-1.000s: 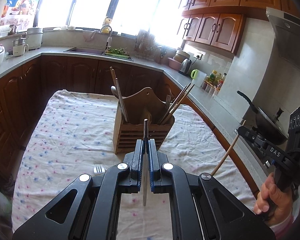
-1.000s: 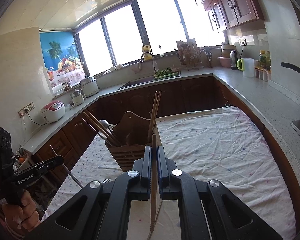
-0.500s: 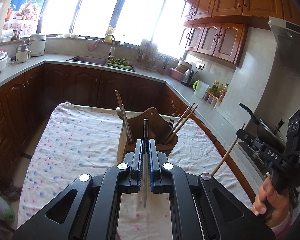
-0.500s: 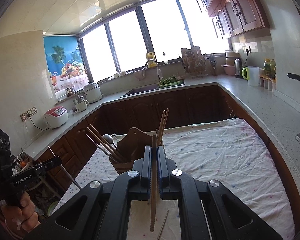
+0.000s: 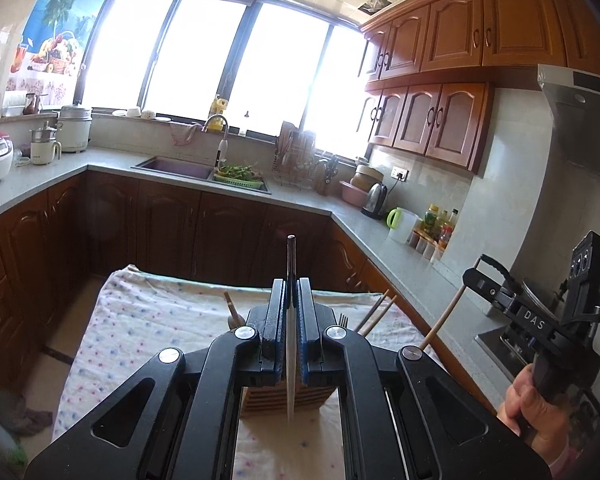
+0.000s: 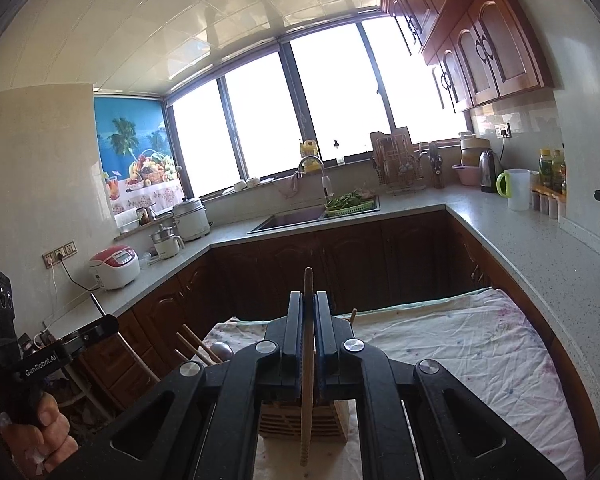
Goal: Organize utensils
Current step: 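Lift both chopsticks upright and carry them over the wooden holder, then lower the chopsticks into the holder and open both tools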
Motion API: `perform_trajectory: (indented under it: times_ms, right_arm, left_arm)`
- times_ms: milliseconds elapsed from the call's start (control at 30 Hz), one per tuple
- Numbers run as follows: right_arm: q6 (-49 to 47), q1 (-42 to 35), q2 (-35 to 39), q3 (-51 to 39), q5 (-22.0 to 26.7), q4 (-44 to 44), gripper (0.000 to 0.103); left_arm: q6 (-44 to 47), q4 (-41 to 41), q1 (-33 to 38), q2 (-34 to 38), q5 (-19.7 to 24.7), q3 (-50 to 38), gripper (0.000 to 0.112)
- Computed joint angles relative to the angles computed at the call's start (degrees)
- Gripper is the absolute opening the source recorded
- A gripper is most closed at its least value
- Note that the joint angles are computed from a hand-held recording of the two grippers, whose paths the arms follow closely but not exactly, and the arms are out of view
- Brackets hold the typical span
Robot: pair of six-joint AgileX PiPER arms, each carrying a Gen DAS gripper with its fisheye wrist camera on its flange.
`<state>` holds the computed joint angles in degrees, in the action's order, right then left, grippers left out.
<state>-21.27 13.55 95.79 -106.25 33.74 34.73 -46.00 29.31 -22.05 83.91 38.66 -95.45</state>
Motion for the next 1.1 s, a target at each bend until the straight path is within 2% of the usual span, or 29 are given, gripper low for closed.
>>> perform_trajectory:
  times_ms: [233,400,667,900,1100]
  right_arm:
    - [5.02,1.12,7.0,-11.03,-0.07,-3.29,0.005]
    - [7.9,2.42,11.34,-14.94,-1.21,-6.25,0.005]
    - [5.36,3.88,11.61,-7.38,-6.93,-5.06,0.005]
    - [3.35,3.79,11.32,-2.82,-8.39,-2.65,0.005]
    - [3.35,3.81,11.8,-1.63,-7.11,-3.09,0.005]
  left_arm:
    - [1.41,0.5,1.87,5.97,-0.44,-7.75,0.004]
    - [-2.84,6.03,1.5,8.81,-0.98,-8.29,0.004]
    - [-8.09,7.73,2.68,11.17,-4.05,-3.35,0.004]
    - [-9.73,7.48,2.68,11.51,-6.3,1.82,0.004]
    - [-9.32,6.06,2.49,12.26,-6.28,3.51,0.004]
